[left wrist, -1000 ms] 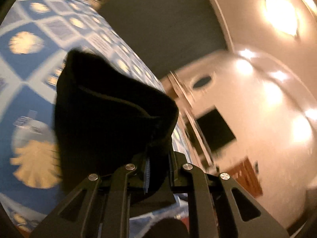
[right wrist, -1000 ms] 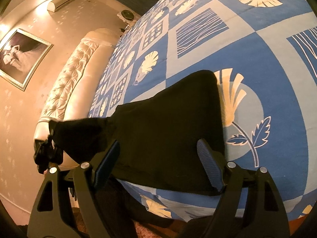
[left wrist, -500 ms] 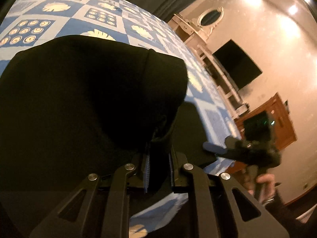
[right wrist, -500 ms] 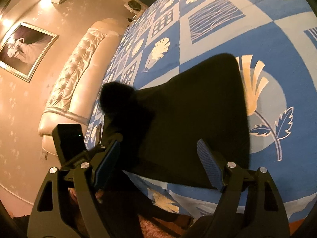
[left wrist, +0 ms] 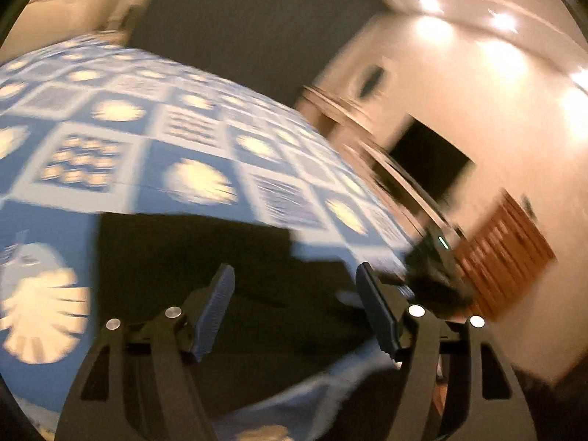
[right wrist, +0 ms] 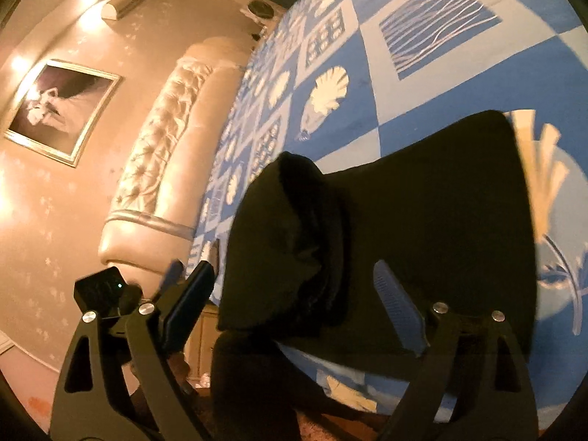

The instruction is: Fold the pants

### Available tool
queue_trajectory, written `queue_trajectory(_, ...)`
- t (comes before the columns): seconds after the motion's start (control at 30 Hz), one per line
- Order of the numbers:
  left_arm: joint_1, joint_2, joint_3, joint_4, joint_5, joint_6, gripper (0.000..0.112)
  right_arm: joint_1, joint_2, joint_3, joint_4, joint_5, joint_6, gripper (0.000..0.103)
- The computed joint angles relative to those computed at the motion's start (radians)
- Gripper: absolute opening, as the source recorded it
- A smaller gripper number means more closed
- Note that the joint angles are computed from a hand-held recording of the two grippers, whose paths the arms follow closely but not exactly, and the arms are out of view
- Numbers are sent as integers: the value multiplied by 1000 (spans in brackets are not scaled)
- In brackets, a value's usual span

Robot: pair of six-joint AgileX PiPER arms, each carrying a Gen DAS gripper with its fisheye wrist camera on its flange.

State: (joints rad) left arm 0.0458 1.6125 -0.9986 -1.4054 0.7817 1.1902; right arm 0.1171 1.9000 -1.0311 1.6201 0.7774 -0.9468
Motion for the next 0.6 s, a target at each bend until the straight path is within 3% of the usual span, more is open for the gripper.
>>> queue_trajectory(0.17,148,123,-51,59,-35,-198,68,79,107,-151,-104,-47,128,88)
queue_trajectory(0.27,157,157,-76,173,-74,-283,68,132,150,-220,-191,-91,205,89)
queue_trajectory(0.37,165,164,-74,178,-55,-283,68,172,166,-263,-256,-98,241,86)
queue_trajectory(0.4,163,163,-73,181,-53,-284,68,189,171,-291,-337,-110,310,76)
queue_trajectory(0.43,160,161,-68,185,-54,-281,68,202,179,-317,-416,-112,378,51)
queue_trajectory(0.5,141,196,-102,201,-65,-297,68,204,192,-331,-475,-105,442,22)
queue_trajectory(0.6,126,226,-135,253,-63,-356,68,194,163,-289,-419,-100,389,15)
